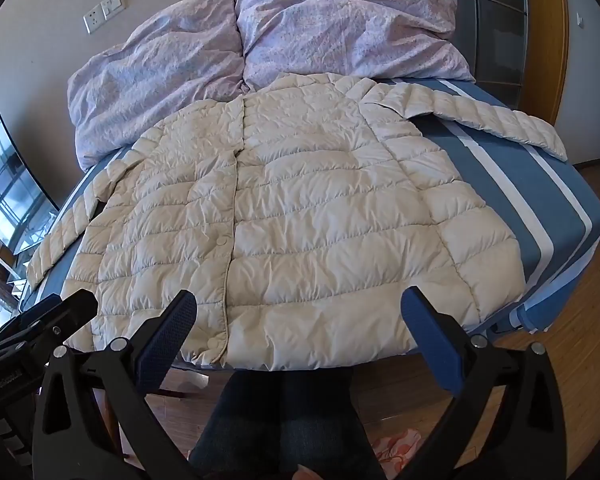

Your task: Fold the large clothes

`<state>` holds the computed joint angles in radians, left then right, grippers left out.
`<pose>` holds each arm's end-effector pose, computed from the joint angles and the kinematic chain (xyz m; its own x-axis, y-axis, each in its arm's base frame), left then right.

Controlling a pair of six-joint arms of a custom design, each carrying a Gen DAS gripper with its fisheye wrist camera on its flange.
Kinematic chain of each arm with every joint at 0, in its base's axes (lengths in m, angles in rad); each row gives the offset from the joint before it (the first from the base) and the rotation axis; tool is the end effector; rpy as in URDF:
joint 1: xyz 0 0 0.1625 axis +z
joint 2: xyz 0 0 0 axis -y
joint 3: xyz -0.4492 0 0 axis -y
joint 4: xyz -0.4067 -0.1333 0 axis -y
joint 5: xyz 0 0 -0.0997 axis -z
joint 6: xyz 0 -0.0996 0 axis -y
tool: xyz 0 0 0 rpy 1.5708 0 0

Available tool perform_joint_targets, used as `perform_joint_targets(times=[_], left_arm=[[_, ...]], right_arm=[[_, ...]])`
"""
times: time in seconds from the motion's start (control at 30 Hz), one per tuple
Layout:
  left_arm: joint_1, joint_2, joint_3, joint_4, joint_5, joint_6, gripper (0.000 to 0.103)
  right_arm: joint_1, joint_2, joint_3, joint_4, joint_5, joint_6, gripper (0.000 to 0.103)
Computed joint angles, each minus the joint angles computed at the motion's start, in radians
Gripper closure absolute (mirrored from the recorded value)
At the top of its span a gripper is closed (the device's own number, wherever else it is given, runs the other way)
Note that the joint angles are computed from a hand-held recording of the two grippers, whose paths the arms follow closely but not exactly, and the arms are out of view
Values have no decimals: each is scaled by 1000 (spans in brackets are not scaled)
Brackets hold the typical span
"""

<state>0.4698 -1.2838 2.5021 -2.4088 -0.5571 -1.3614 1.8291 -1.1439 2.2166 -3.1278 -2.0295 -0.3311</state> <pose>-0.2051 -0.3484 0.1257 -0.8012 -0.2835 -0.5269 0.2128 0.6880 -0.6938 0.2165 -0.4704 0.1815 -0.7961 -0.3063 0.5219 -0.5127 0.7995 -0.3129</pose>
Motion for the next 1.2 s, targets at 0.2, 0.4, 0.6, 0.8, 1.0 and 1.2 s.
perform_joint_targets(times=[0.2,0.4,0.6,0.8,1.0,1.2], left_arm=[[3,0,4,-16,0,14,2],[2,1,1,-9,-2,9,2],[3,0,5,-19,0,15,2],[0,-3,6,-12,-2,8,2],[3,0,5,-19,0,15,2],[3,0,5,-20,-1,15,2]], right_arm=[[-1,1,0,-1,0,-1,1],[-3,2,0,-1,0,0,1],[-3,3,0,-3,0,-1,1],[-4,3,0,-1,0,-1,1],[-5,3,-1,-1,0,-1,1],[-5,2,0,0,1,-2,1]])
